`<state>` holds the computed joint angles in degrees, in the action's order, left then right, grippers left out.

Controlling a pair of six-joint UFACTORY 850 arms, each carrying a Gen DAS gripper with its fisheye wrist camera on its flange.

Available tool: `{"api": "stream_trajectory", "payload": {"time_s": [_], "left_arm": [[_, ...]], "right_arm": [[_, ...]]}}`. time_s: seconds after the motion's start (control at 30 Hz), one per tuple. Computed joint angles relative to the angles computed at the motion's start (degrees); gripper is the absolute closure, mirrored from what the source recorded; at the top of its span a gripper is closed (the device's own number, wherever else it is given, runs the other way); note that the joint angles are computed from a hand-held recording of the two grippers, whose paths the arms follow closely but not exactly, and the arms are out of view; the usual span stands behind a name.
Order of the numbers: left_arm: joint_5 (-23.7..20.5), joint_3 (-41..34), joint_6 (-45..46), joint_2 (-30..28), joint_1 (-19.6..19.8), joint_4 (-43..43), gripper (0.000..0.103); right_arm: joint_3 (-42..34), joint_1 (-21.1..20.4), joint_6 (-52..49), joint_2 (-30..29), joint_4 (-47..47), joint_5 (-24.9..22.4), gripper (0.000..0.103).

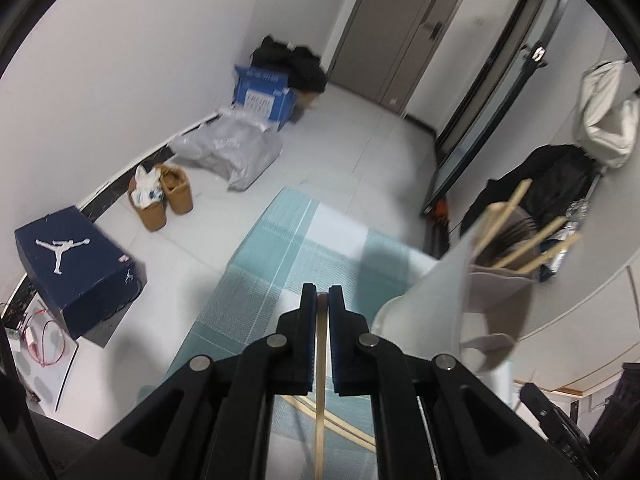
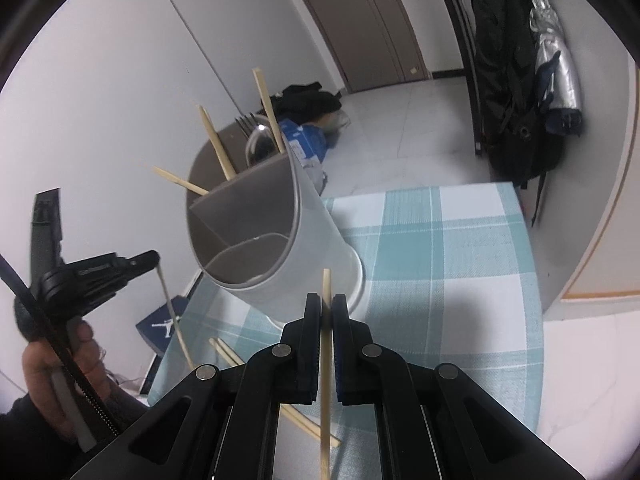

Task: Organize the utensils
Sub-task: 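Carry both held chopsticks upright over the white holder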

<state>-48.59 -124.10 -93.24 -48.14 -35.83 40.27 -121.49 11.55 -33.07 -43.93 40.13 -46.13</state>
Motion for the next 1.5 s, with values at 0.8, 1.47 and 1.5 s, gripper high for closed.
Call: {"api": "stream_trajectory", "payload": {"time_s": [0.8,1.47,1.5], "left_arm": [[2.12,3.52,6.73,4.50,-4.93,5.62,0.101],[3.48,-4.12,15.06,2.81,-5.70,4.56,0.101],[3.57,-4.61,15.16,2.72,-5.61,4.78,0.101]], "right_arm": [[16.97,0.33,-13.32,12.44,9.64,12.01,0.098],[15.76,0.10,-17.80,13.55,15.79,13.49,0.098],[15.04,0.17,-18.05,13.42,15.82,13.49,0.098]]}}
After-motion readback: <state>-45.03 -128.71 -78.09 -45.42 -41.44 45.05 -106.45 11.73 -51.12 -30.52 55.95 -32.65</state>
